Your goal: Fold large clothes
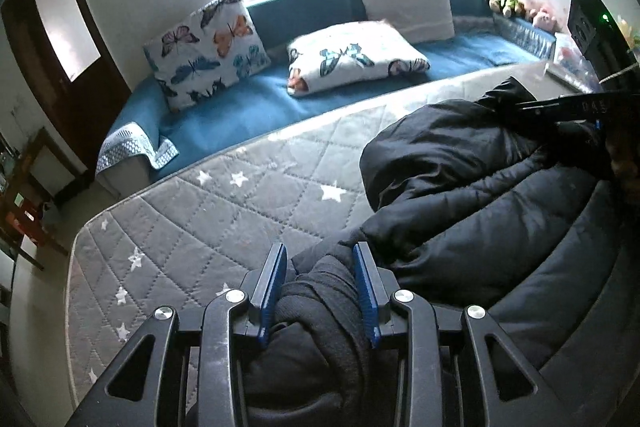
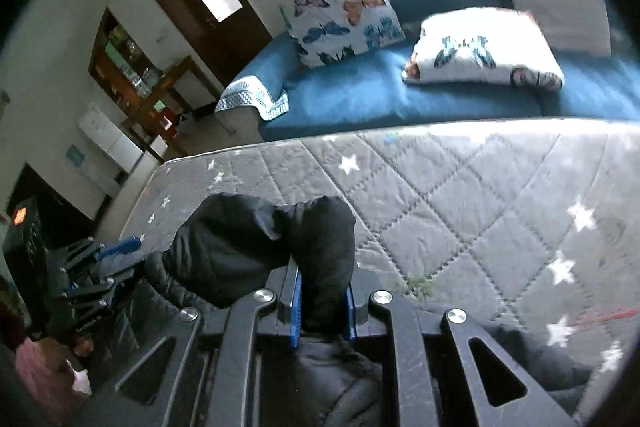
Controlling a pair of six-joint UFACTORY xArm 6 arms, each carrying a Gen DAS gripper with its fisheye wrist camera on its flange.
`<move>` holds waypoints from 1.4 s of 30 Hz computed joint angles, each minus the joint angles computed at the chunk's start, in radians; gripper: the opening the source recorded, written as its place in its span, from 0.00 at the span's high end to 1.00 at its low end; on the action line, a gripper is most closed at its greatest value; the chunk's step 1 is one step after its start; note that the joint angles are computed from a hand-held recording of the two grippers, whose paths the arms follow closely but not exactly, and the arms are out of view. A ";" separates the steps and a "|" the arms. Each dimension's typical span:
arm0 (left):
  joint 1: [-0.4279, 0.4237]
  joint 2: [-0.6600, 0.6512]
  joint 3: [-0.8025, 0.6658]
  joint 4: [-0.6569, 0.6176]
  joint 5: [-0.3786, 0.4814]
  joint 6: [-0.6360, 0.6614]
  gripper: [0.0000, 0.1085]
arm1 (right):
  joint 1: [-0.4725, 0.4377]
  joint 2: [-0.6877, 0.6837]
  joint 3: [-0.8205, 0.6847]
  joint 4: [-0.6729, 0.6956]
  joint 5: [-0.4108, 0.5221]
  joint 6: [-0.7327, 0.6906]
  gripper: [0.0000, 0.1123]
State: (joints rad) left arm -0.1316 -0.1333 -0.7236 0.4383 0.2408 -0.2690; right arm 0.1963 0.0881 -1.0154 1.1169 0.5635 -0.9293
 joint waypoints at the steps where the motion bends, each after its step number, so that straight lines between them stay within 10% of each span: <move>1: 0.007 0.017 -0.002 0.021 -0.004 -0.015 0.62 | -0.004 0.012 -0.007 -0.012 0.007 0.019 0.84; 10: 0.049 0.199 -0.089 0.134 -0.052 -0.132 0.49 | -0.005 0.050 -0.027 -0.132 -0.021 0.181 0.70; 23: 0.051 0.179 -0.082 0.126 -0.026 -0.156 0.36 | -0.016 -0.363 0.242 -0.507 0.007 0.309 0.68; 29: 0.050 0.169 -0.085 0.161 -0.012 -0.196 0.34 | -0.016 -0.240 0.251 -0.490 -0.041 0.311 0.72; 35: 0.035 0.057 -0.032 0.350 0.019 -0.357 0.35 | 0.009 -0.285 0.250 -0.643 -0.032 0.446 0.70; 42: -0.012 -0.229 0.148 0.259 0.031 -0.292 0.35 | 0.090 -0.455 0.344 -0.661 -0.040 0.464 0.69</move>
State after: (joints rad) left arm -0.1439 -0.3622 -0.5751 0.6971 0.2723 -0.5609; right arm 0.2863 -0.3665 -0.6716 0.4557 0.5235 -0.4653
